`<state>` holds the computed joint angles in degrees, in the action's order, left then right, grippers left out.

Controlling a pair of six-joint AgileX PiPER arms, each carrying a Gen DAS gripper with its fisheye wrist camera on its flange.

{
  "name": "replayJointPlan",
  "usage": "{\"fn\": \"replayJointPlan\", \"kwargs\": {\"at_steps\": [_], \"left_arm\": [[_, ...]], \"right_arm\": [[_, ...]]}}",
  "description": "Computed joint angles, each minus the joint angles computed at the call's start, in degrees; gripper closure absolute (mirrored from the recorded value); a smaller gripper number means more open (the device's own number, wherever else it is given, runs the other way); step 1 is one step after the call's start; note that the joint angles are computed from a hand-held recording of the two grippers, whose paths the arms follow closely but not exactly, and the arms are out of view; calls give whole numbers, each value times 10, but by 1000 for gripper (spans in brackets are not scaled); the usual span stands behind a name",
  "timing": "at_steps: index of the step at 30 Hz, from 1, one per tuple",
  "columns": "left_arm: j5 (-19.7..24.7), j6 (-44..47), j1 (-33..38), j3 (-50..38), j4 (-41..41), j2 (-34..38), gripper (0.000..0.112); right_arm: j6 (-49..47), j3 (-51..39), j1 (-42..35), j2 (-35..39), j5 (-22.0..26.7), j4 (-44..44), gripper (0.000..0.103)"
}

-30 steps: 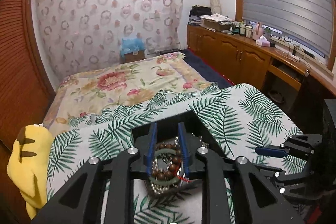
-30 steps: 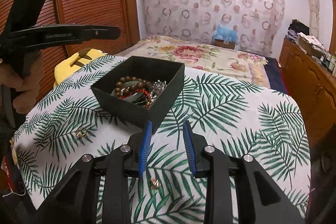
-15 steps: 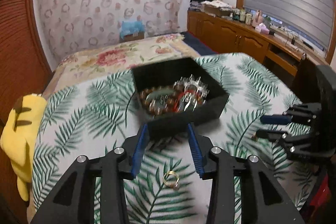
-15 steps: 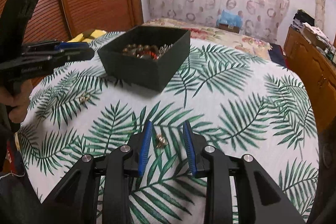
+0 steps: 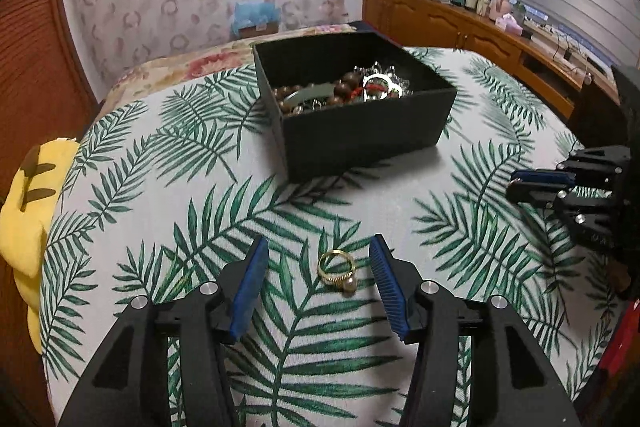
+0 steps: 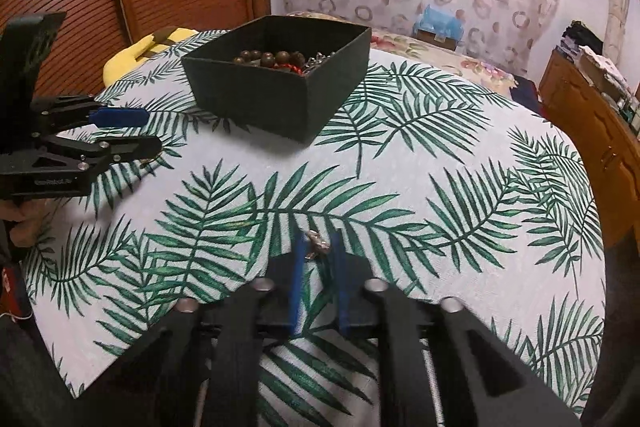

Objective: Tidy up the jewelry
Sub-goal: 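Move the left tool to the gold ring and grasp it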

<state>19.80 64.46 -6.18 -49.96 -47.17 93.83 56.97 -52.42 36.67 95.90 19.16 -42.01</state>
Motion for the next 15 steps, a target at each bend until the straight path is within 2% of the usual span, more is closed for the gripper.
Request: {"fn": "replayJointPlan", "kwargs": {"at_steps": [10,15], "left_arm": [[-13,-33,-11,4,42,2,63],[-8,-16,-12,8,30,-1,75]], "right_arm": [[56,15,22,-29,-13,-47,90],[60,8,35,-32,-4,-57,90]]}}
